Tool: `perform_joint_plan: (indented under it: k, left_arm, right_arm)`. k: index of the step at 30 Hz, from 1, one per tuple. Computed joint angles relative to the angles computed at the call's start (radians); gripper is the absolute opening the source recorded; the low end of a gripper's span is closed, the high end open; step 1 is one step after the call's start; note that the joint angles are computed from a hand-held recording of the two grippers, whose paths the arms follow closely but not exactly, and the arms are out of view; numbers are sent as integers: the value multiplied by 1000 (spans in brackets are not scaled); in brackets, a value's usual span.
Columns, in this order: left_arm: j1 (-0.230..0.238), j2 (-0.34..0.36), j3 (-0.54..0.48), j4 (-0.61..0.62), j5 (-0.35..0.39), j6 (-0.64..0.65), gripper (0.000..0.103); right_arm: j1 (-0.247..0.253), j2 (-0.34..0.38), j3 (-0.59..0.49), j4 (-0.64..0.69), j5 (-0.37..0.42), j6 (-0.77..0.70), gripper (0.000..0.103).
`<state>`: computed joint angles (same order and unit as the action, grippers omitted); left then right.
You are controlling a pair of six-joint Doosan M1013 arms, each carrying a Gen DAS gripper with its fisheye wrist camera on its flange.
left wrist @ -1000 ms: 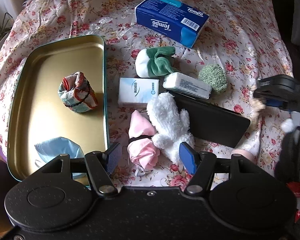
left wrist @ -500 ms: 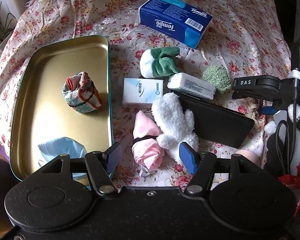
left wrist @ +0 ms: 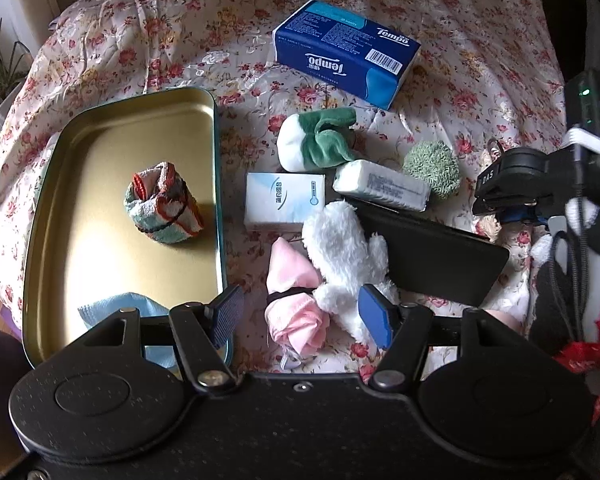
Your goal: Organize soft objects
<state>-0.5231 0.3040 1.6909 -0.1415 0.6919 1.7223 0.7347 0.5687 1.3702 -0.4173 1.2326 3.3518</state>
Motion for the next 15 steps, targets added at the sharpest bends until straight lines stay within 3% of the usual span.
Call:
perform_joint_plan:
  k: [3, 9, 15]
  left_arm:
    - [-2, 5, -3, 6, 2, -8, 60]
    - [-6, 11, -6, 20, 8, -25, 60]
    - [-7, 20, -14, 16, 32, -28, 60]
  right_arm:
    - [14, 1, -17, -42, 16, -11, 18]
    - [38, 45, -102, -102, 124, -84, 17]
    - [40, 50, -115, -110, 114, -111, 18]
